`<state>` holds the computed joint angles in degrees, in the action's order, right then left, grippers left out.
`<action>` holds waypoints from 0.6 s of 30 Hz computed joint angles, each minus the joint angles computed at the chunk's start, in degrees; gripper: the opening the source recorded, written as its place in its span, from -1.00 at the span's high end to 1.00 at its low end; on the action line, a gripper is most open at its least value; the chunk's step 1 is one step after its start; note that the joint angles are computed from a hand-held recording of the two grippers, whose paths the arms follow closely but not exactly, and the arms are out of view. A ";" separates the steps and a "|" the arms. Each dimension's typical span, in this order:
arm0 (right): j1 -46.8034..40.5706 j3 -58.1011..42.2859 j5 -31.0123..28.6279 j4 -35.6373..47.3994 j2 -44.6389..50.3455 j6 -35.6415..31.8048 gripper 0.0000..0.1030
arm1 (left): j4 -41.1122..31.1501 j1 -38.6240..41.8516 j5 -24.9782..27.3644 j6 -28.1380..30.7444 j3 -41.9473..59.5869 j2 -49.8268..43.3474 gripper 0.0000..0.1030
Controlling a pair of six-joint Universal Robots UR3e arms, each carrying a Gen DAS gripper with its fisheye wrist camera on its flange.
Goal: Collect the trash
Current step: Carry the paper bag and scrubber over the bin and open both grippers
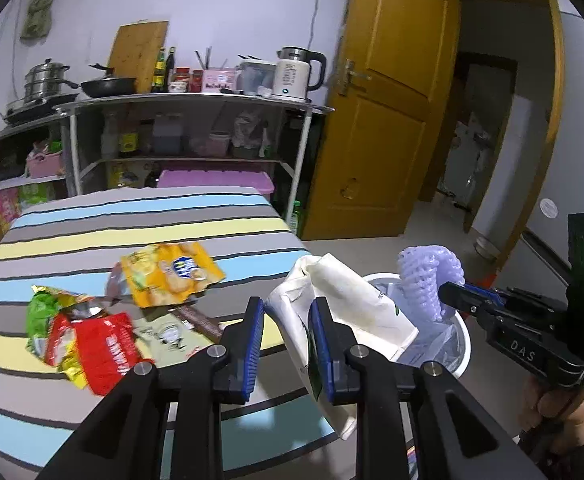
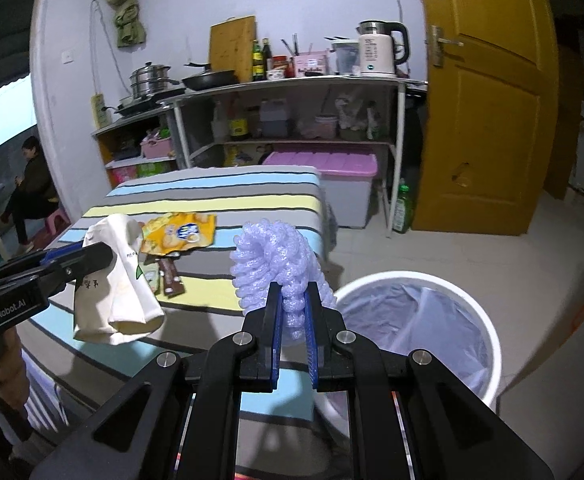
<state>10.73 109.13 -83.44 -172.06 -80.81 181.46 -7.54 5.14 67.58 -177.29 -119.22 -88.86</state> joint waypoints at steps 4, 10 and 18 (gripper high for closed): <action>-2.04 2.54 0.33 -0.61 -1.52 -0.02 0.79 | 0.47 -3.52 1.48 -0.75 4.17 -4.52 0.52; -5.79 5.46 1.39 -1.24 -3.02 -0.29 0.79 | 0.46 -7.93 3.08 -1.42 10.73 -11.37 0.52; -9.92 8.49 2.23 -1.43 -4.04 -0.76 0.79 | -0.52 -12.22 4.37 -1.84 18.26 -18.86 0.52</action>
